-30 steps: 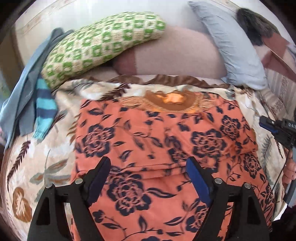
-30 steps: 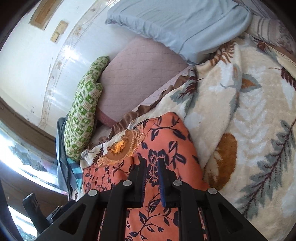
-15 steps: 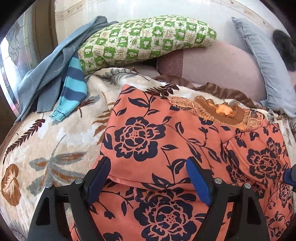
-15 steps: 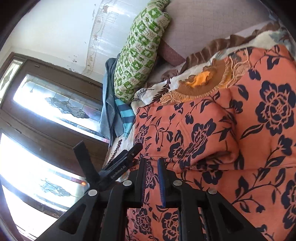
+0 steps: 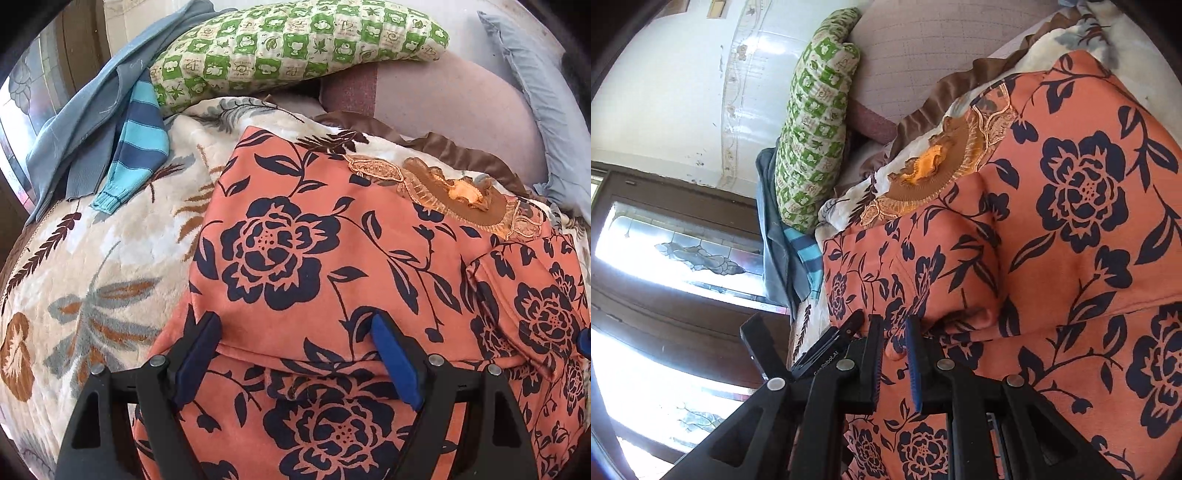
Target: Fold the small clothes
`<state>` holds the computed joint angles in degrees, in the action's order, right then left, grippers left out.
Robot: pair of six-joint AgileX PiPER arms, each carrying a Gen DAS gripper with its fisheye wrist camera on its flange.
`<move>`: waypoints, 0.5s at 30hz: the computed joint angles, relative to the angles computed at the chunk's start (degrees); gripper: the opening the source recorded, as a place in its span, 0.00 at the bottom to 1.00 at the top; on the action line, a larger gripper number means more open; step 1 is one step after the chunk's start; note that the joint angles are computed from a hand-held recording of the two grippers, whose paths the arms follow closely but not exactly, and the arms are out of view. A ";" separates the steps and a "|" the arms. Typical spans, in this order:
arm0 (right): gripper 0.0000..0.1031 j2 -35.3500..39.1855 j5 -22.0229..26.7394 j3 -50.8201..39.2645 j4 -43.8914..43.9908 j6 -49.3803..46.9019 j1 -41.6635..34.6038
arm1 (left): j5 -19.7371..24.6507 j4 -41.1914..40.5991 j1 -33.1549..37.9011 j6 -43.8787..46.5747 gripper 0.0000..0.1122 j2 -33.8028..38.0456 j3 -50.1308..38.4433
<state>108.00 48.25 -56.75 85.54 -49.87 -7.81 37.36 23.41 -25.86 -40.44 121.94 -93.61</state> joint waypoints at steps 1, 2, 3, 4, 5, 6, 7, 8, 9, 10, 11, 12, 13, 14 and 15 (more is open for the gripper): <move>0.15 -0.11 -0.10 0.01 -0.29 0.44 -0.10 | 0.08 -0.58 0.16 0.59 0.75 -0.05 -0.06; 0.21 -0.59 -0.83 -0.11 -1.47 1.50 0.13 | 0.13 -0.96 0.25 0.97 0.75 -0.15 -0.01; 0.33 -1.21 -1.45 0.01 -2.69 2.25 0.23 | 0.21 -1.47 0.39 1.46 0.75 -0.22 -0.06; 0.41 -1.90 -1.61 0.49 -2.92 2.20 0.23 | 0.37 -1.82 0.48 1.77 0.75 -0.28 -0.14; 0.59 -2.51 -1.57 1.27 -2.10 1.63 0.13 | 0.58 -1.74 0.42 1.69 0.75 -0.31 -0.20; 0.61 -3.17 -2.06 1.92 -1.28 1.29 0.43 | 0.82 -1.35 0.27 1.44 0.75 -0.30 -0.25; 0.61 -3.27 -2.62 1.77 -1.67 1.73 1.00 | 1.09 -0.68 0.01 0.92 0.75 -0.25 -0.32; 0.61 -2.87 -3.11 1.24 -2.43 2.24 1.61 | 1.24 0.02 -0.22 0.37 0.75 -0.23 -0.30; 0.61 -2.40 -3.93 0.83 -1.98 2.21 2.54 | 1.37 0.71 -0.45 -0.18 0.75 -0.20 -0.28; 0.60 -1.68 -4.53 0.70 -0.41 1.20 3.16 | 1.52 1.27 -0.68 -0.66 0.75 -0.17 -0.30; 0.57 -0.60 -4.85 -0.02 0.53 0.83 3.84 | 1.64 1.61 -0.82 -0.98 0.75 -0.14 -0.32; 0.50 0.62 -5.76 -1.30 0.08 2.02 4.79 | 1.66 1.77 -0.88 -1.19 0.75 -0.14 -0.28; 0.44 1.83 -7.25 -2.64 -1.10 3.96 5.83 | 1.57 1.91 -0.92 -1.42 0.75 -0.21 -0.11; 0.27 2.81 -9.15 -3.45 -1.67 5.12 6.82 | 1.45 1.99 -0.92 -1.45 0.75 -0.28 0.03; 0.14 3.42 -11.06 -3.53 -0.79 4.76 7.54 | 1.31 2.17 -0.96 -1.52 0.75 -0.32 0.19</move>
